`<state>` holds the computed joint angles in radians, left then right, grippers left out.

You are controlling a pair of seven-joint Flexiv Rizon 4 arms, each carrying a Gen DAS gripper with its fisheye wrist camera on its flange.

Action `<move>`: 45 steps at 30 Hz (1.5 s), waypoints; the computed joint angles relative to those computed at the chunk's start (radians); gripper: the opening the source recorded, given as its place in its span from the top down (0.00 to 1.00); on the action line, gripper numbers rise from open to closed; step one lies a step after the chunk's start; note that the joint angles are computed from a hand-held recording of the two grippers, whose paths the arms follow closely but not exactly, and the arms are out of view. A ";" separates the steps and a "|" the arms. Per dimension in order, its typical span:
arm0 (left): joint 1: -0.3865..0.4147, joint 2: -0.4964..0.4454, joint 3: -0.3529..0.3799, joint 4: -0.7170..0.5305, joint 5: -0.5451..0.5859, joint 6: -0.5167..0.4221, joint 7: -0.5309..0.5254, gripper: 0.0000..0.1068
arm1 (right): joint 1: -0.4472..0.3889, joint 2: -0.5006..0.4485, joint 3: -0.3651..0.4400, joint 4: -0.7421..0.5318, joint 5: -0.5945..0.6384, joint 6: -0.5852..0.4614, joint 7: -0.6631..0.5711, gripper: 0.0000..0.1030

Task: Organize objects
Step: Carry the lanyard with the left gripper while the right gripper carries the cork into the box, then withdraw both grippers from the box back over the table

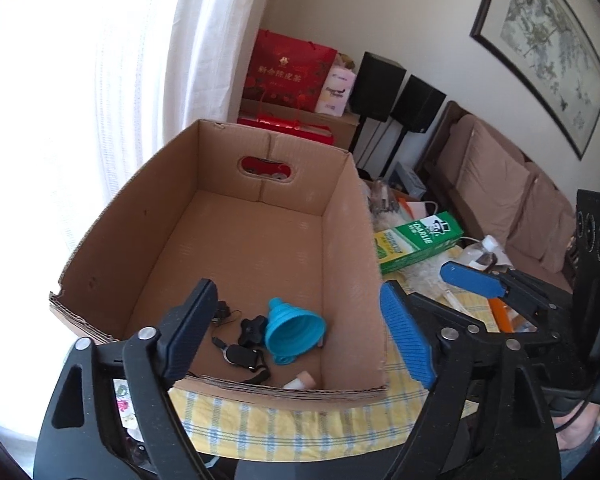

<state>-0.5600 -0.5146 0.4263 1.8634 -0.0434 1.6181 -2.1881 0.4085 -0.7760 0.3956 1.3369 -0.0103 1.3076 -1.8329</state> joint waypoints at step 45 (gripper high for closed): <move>0.089 -0.412 -0.220 -0.768 0.075 -0.390 0.137 0.04 | -0.120 0.010 -0.253 0.132 -0.216 0.134 0.381 0.18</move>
<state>-0.4707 -0.9262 0.2063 1.0954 0.0317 1.2283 -2.0507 0.2881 -0.7661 0.1424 1.4687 -0.2261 1.4415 -1.4516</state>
